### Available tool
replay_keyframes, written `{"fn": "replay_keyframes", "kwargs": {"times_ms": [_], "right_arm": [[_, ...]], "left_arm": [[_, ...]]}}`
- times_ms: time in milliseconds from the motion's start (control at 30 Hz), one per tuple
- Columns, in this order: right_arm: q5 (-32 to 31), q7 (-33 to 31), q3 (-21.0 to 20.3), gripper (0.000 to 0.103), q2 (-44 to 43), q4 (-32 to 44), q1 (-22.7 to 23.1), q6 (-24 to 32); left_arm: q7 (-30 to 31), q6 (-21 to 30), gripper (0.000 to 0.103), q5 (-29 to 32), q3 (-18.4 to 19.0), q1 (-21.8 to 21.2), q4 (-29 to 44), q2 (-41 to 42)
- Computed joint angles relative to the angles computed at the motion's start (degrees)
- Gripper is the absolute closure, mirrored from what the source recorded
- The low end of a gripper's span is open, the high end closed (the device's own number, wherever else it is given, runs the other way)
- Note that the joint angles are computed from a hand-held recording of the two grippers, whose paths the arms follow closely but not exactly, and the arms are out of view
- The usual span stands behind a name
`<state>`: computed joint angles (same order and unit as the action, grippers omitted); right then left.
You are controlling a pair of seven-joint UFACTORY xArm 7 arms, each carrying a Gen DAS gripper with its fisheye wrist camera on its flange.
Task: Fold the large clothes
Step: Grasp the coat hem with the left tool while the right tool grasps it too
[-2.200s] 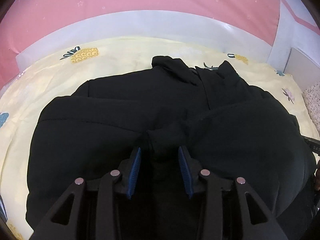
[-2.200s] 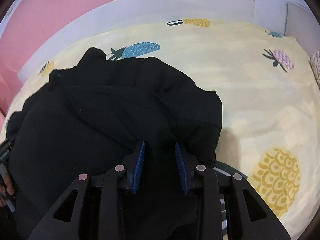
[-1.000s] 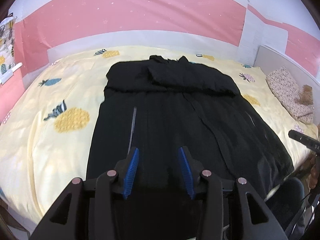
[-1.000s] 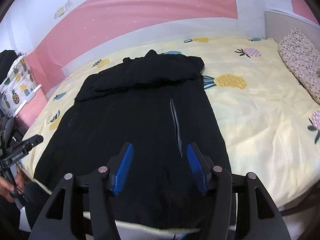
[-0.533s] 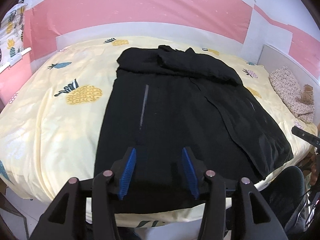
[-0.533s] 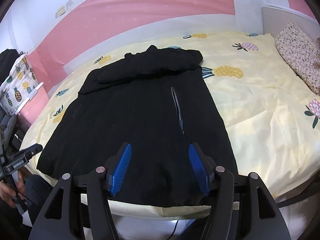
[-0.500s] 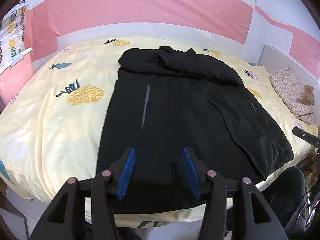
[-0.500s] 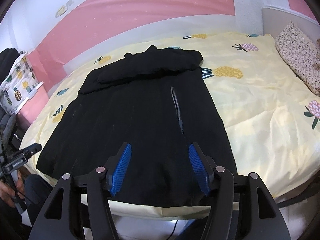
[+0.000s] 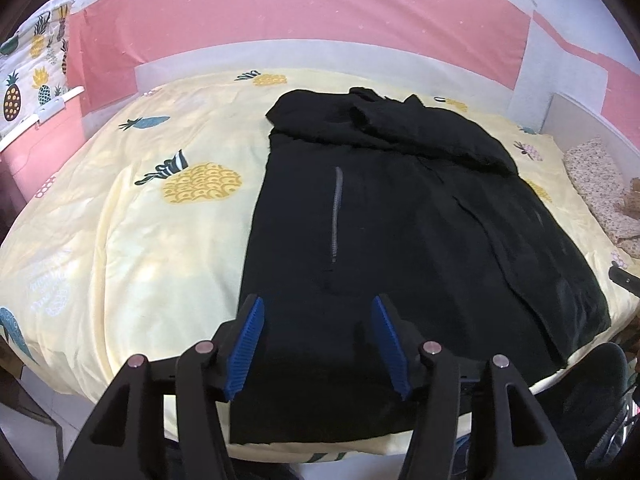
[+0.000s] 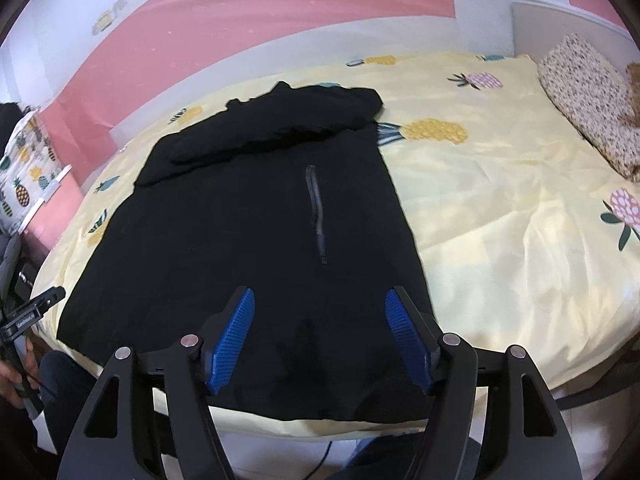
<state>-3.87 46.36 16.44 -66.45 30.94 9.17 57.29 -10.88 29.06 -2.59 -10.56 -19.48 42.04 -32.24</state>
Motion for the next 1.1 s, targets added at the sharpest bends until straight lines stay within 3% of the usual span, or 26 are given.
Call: {"fn": "replay_keyframes", "kwargs": {"times_ms": [367,633,733,933,1100], "right_arm": [[3.15,-2.31,-8.14,0.034,-3.82,-6.39,-1.76,0.75],[8.45,-5.97,-11.82,0.034,-2.28,-8.42,-1.49,-1.10],[10.33,-7.25,-12.57,0.033,-1.92,-8.55,-0.94,-1.11],[15.75,-9.12,-15.64,0.031,-5.33,-10.73,0.38,-1.59],[18.93,-8.31,-16.58,0.031,-5.69,-12.32,-1.13,-4.07]], "left_arm": [[4.29,1.32,0.040,-4.64,4.95,0.00,0.58,5.06],[13.24,2.15,0.040,-19.01,9.93,-5.12,-1.17,5.46],[14.56,1.85,0.039,-20.77,8.92,-5.04,-2.43,4.23],[17.96,3.56,0.039,-26.83,10.91,-6.64,-4.25,2.03],[19.20,3.02,0.031,-28.53,10.09,-6.35,-3.30,4.04]]}}
